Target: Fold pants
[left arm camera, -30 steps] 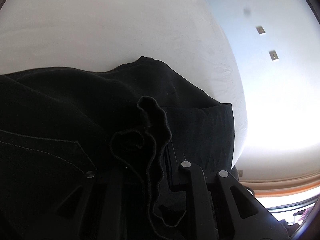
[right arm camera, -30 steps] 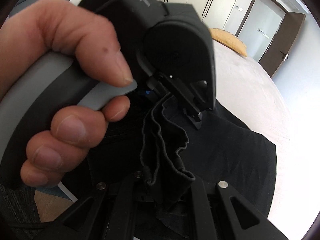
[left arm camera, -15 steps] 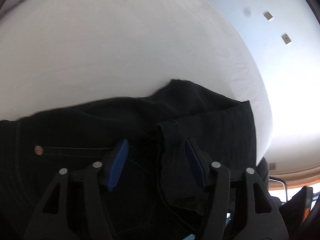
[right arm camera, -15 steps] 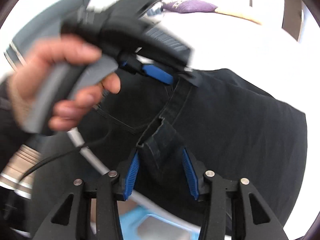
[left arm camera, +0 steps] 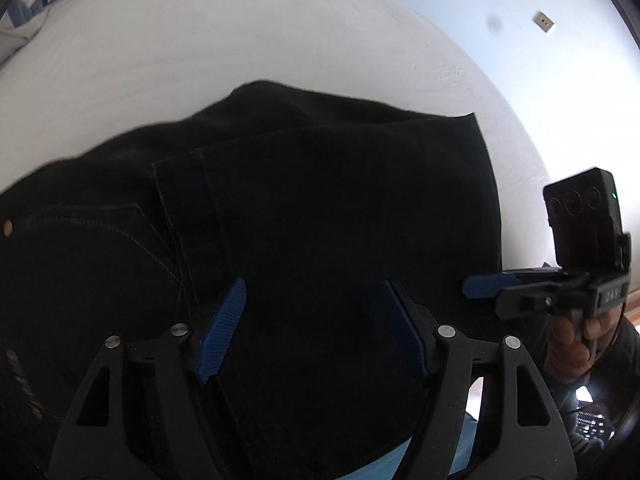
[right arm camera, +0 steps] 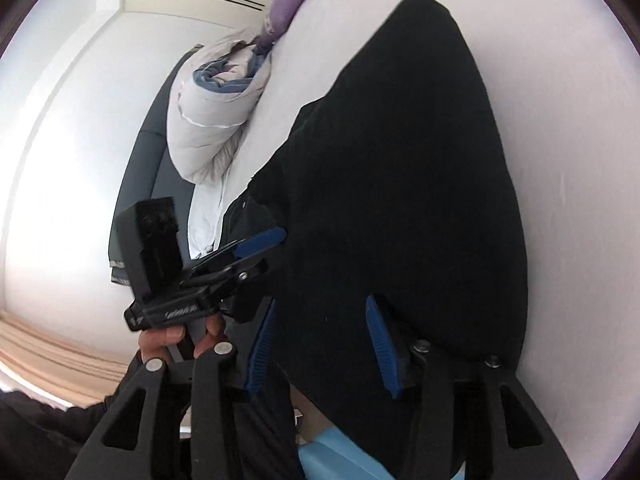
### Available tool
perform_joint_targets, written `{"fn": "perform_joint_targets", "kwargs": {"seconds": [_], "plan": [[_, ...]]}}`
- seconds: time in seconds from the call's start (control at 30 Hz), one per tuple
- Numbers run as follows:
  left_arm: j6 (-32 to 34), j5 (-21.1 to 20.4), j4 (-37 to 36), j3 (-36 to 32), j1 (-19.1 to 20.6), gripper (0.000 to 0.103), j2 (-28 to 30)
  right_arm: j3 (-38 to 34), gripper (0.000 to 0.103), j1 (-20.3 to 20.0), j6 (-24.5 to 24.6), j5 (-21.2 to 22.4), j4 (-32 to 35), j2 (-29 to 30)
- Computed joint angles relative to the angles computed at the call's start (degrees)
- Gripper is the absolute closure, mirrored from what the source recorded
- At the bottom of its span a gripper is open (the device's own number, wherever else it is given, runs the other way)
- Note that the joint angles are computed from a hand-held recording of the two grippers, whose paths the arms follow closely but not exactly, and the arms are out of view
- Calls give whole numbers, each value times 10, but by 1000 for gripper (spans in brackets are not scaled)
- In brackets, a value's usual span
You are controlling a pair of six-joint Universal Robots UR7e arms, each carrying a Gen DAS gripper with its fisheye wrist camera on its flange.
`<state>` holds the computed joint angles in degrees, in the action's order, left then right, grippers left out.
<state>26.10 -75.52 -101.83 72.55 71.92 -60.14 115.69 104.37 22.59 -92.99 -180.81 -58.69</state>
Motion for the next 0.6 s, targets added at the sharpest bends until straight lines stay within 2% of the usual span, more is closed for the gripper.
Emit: {"fn": "perform_joint_targets", "kwargs": {"seconds": [0.13, 0.2, 0.27, 0.3, 0.37, 0.47, 0.53, 0.6], "plan": [[2, -20, 0, -7, 7, 34, -3, 4, 51, -3, -31, 74, 31, -8], [-1, -25, 6, -18, 9, 34, 2, -4, 50, -13, -51, 84, 0, -8], [-16, -28, -1, -7, 4, 34, -2, 31, 47, -23, -43, 76, -38, -33], [-21, -28, -7, 3, 0, 34, -8, 21, 46, -36, -44, 86, -52, -29], [-24, -23, -21, 20, -2, 34, -16, 2, 41, -59, -28, 80, -63, -22], [-16, -2, -43, 43, -8, 34, -27, 3, 42, -90, 9, 90, -75, -15], [-11, 9, -51, 55, -8, 34, -34, 9, 48, -79, 2, 62, -57, -16], [-18, 11, -55, 56, -8, 34, -34, 19, 48, -67, -16, 68, -32, -27]]}}
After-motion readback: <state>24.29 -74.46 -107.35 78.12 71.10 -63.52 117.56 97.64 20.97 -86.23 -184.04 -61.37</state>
